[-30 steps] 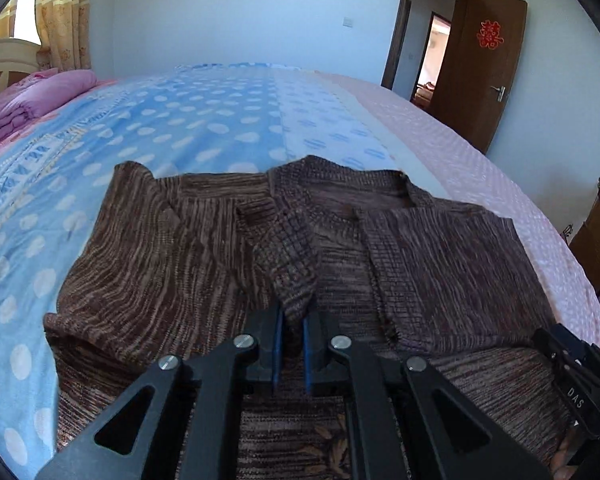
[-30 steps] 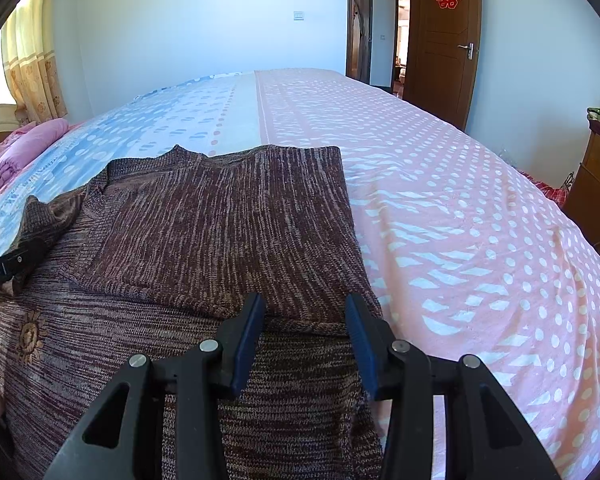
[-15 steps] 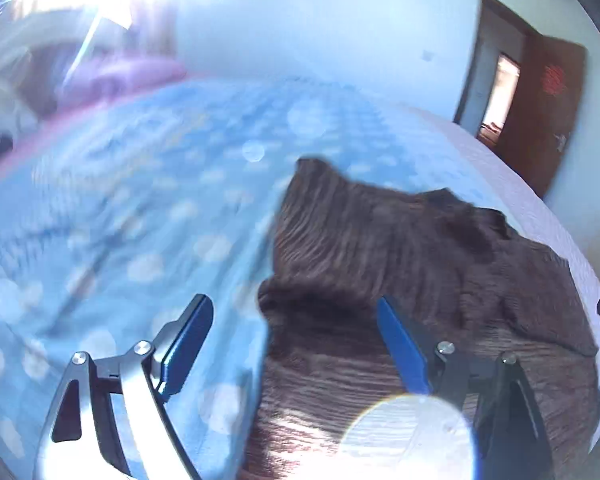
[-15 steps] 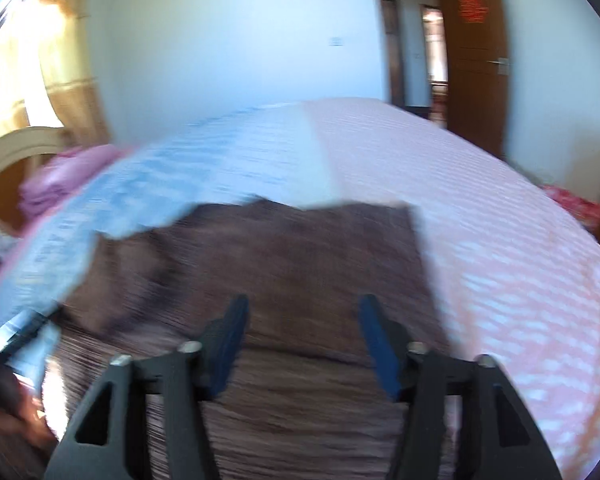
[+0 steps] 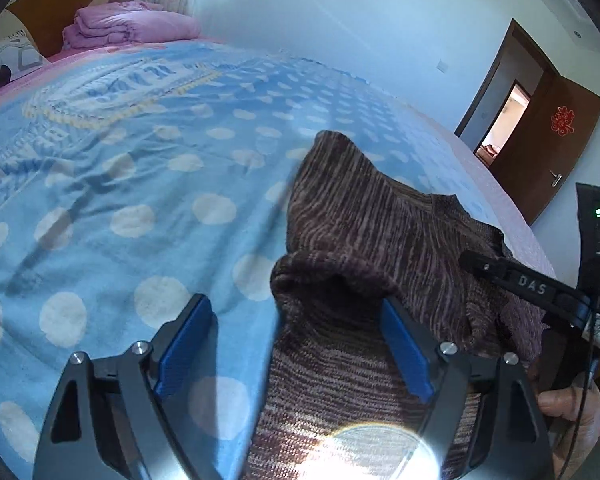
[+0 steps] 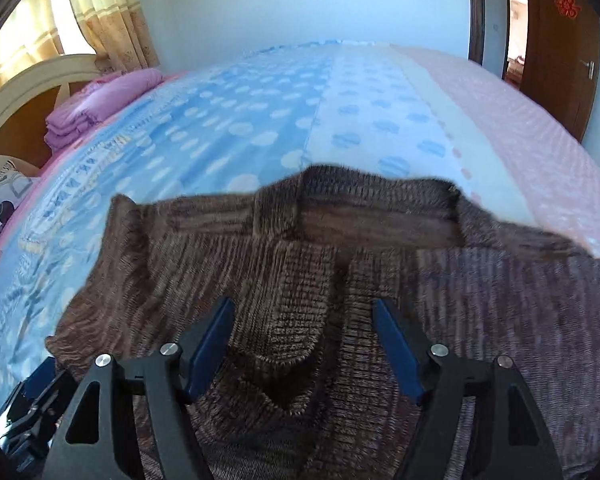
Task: Fold small clothes
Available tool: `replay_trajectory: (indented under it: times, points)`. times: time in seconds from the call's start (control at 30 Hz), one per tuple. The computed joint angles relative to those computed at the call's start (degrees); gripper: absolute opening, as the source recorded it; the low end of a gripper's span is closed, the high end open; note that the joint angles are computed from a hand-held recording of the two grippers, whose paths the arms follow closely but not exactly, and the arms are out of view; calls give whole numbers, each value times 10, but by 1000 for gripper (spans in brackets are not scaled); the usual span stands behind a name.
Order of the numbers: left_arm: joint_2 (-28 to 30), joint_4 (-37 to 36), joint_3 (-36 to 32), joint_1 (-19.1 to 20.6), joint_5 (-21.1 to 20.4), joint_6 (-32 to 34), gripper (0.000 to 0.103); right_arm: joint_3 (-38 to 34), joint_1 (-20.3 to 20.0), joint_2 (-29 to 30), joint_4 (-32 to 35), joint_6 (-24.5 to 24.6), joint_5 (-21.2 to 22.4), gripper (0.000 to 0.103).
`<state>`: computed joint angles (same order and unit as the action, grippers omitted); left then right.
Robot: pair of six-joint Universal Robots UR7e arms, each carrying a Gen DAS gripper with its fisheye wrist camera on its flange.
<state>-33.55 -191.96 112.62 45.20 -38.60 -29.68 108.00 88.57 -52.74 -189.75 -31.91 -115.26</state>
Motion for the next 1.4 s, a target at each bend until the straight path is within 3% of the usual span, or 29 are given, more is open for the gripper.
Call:
replay_trajectory:
  times: [0.07,0.1,0.13,0.23,0.4,0.53,0.6,0.67,0.73,0.77,0.93,1.07,1.13,1.2,1.23,1.3,1.4]
  points:
    - [0,-4,2,1,-1,3,88,-7,9,16,-24,-27,-26,47]
    - [0,-8,0,4,-3,7,89,-9,13,19,-26,-42,-29,23]
    - [0,-9,0,4,-5,9,90,-11,14,20,-21,-51,-26,9]
    - [0,-8,-1,4,-6,9,90,-10,21,22,-29,-69,-27,8]
    - [1,-11,-2,5,-7,9,90,20,26,-16,-69,-75,25,8]
    - [0,-12,-1,5,-8,9,90,20,28,-28,-90,-109,10,8]
    - [1,-14,-1,5,-8,9,90,9,19,-29,-60,-101,6,8]
    - [1,-11,-1,5,-7,9,90,0,8,-26,-37,-90,-1,17]
    - [0,-12,-1,5,-7,10,90,-9,-2,-28,1,-55,-29,43]
    - [0,-13,-1,5,-8,10,90,-2,-7,-34,-6,-38,-27,45]
    - [1,-12,-1,5,-7,10,90,69,-29,-95,-72,21,40,45]
    - [1,-12,-1,5,-7,9,90,123,-31,-122,-82,12,88,45]
    - [1,-11,-1,5,-6,9,90,128,-25,-108,-86,-16,81,45]
    - [0,-9,-2,6,-6,10,90,118,-18,-84,-71,-24,41,45]
    - [0,-8,-2,5,-5,10,90,113,-21,-75,-57,-17,26,45]
    - [0,-9,-2,6,-7,12,91,117,-35,-76,-51,-7,42,45]
    - [0,-6,-5,8,-13,16,94,113,-37,-103,17,39,44,45]
